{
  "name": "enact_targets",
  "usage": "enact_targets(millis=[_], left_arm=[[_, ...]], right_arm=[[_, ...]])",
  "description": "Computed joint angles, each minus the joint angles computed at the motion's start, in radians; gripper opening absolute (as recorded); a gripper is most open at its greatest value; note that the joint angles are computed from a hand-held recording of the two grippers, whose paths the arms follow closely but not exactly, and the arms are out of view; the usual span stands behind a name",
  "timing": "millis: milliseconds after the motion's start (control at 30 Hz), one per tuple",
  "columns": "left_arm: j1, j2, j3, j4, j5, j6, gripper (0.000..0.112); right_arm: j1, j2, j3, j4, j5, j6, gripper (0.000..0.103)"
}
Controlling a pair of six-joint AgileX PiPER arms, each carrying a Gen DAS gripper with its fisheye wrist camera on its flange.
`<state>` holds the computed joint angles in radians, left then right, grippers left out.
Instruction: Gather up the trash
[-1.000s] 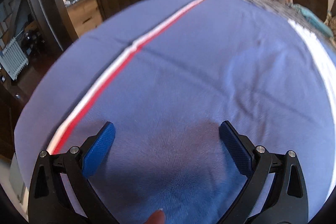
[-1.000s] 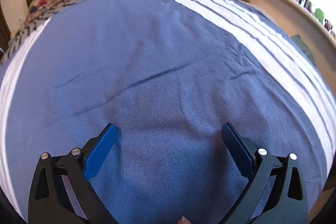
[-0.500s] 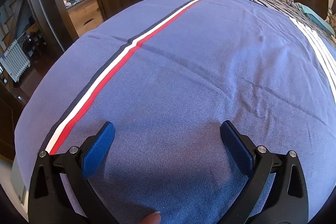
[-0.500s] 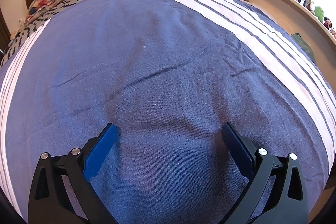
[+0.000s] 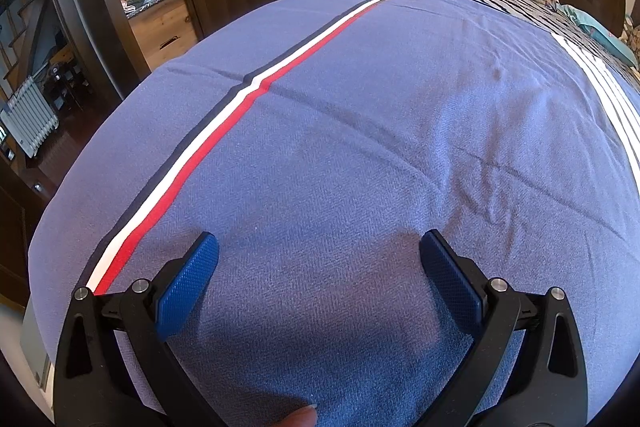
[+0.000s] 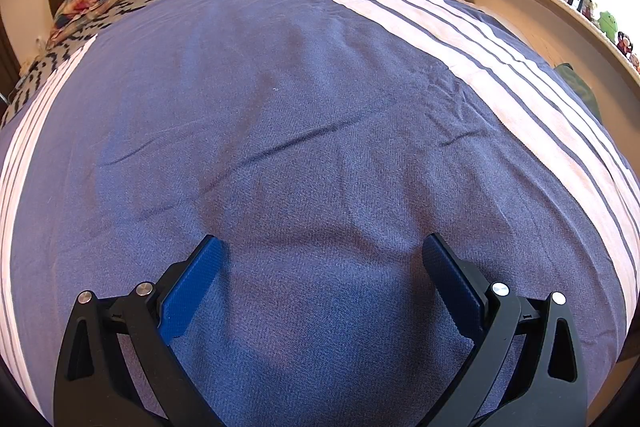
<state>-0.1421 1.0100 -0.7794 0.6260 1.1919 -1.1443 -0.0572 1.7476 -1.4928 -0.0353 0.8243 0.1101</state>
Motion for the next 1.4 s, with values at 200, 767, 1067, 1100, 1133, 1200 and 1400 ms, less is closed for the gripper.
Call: enact_targets(millis=[200,767,1067,1100,1133,1200,1400], left_arm=[[-0.004,0.004,0.0,0.003,0.002,-0.004,0.096],[-0.005,0.01,0.0,0.004,-0.004,-0.01,0.096],[-0.004,0.009,-0.001,0.002,-0.007,-0.011,0.096],[-0.004,0.008,-0.002,0.001,-0.007,-0.011,0.096],[-0.004,0.009,-0.003,0.001,-0.007,-0.011,0.096],[-0.004,0.01,-0.004,0.0,-0.008,-0.012,0.096],[0.002,0.012,-0.004,0.0,-0.012,-0.009,0.096]], right_arm=[[-0.001,-0.001,0.001,0.001,0.0,-0.001,0.101],[-0.001,0.0,0.001,0.001,-0.001,-0.001,0.101],[-0.001,0.0,0.0,0.001,0.0,-0.001,0.101],[-0.001,0.0,0.0,0.001,0.0,-0.001,0.101],[-0.001,0.0,0.0,0.001,0.0,-0.001,0.101],[-0.001,0.0,0.0,0.001,0.0,-0.001,0.101],[-0.001,0.0,0.0,0.001,0.0,-0.001,0.101]])
